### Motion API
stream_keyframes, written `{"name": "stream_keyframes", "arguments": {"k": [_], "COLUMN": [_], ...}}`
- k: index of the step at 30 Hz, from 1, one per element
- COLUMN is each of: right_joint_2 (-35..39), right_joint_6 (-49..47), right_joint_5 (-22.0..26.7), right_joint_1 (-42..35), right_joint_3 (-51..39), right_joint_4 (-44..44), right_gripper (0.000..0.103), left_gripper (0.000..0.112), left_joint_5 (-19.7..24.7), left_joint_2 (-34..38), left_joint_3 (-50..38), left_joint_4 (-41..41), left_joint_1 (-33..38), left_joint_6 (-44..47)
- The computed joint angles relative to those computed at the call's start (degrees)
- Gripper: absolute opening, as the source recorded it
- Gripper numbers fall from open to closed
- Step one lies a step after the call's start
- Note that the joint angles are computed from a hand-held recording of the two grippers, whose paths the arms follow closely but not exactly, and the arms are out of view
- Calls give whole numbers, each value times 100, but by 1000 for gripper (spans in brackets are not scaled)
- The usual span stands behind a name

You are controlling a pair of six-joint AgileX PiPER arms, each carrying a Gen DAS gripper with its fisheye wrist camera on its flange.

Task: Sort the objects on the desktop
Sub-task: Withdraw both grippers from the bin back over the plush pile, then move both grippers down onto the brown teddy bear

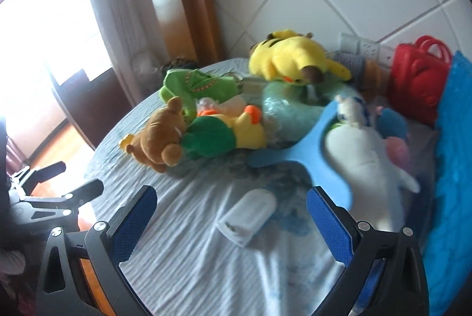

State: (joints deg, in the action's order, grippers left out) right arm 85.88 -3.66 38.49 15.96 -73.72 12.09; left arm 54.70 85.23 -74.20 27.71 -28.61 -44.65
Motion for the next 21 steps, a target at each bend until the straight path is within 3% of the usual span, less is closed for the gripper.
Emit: {"name": "stream_keyframes", "arguments": {"k": [8,12,16,21], "right_joint_2": [1036,1779,2731,3805], "right_joint_6": [1326,2665,3671,4166], "right_joint_5": [132,328,891,1751], "right_joint_1": [847,1395,1821,2065], "right_joint_3": [-1106,-1977,-3317,-4976], "right_joint_4": [-936,-1830,-2392,-2495], "right_gripper": [103,103,103,103], "left_gripper": [103,103,103,103], "left_joint_5": [-667,-1064,-1014,-618], "left_joint_2": [263,797,1489,2408], "left_joint_3": [-29,-404,-997,-1834], "left_joint_4": [-1074,-2200,-3182,-3805], "left_joint_1": [1595,2630,3412,3804], "left_joint_6": [1801,3866,5549,6677]}}
